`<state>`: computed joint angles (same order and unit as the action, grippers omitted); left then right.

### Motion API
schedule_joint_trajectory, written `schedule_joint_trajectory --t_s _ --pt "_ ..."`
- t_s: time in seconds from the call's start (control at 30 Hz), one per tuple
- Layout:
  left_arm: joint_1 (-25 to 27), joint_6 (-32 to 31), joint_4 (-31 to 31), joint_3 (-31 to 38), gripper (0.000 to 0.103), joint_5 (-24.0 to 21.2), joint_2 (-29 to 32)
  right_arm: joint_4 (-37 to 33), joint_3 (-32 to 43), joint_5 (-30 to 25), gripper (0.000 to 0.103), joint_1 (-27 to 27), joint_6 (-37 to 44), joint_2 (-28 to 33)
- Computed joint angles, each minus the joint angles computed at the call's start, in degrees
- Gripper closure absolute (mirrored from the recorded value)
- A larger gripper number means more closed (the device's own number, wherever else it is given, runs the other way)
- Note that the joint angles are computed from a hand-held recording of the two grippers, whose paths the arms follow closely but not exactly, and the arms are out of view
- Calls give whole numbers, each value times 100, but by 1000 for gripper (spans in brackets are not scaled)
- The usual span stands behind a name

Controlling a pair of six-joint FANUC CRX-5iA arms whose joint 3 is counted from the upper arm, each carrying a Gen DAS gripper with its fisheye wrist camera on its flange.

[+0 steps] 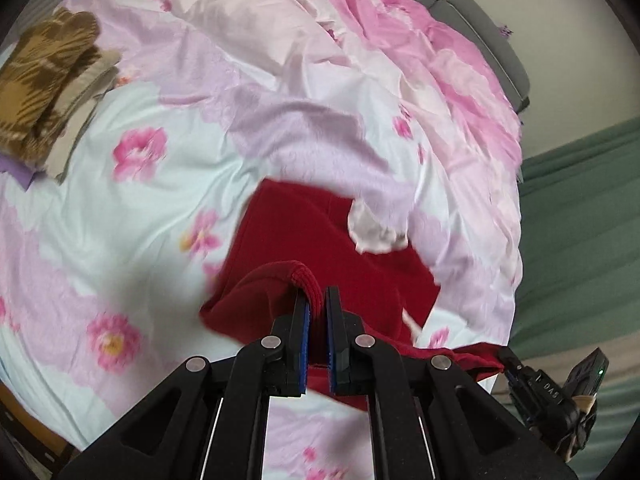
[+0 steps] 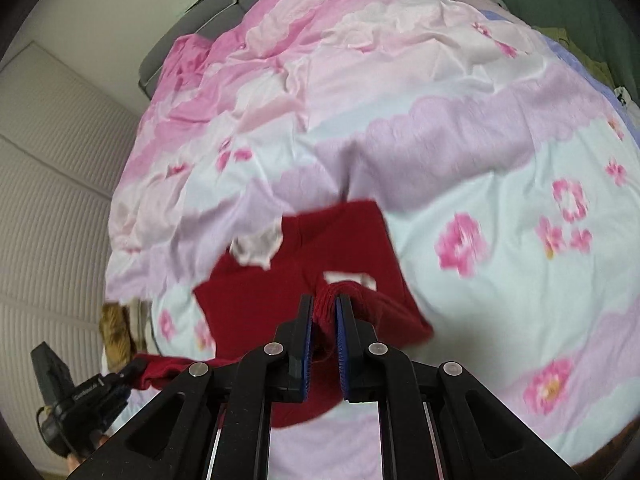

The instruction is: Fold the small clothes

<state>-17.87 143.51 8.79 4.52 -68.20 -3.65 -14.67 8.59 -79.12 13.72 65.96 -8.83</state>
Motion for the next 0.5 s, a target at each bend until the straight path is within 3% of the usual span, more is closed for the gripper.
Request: schedule_joint_trajectory --t_s 0.23,0.5 --pt "498 -408 360 487 94 -177 895 195 696 113 91 50 -181 1029" --pt "801 -695 655 581 94 -241 1621 363 1420 -86 91 116 -39 2229"
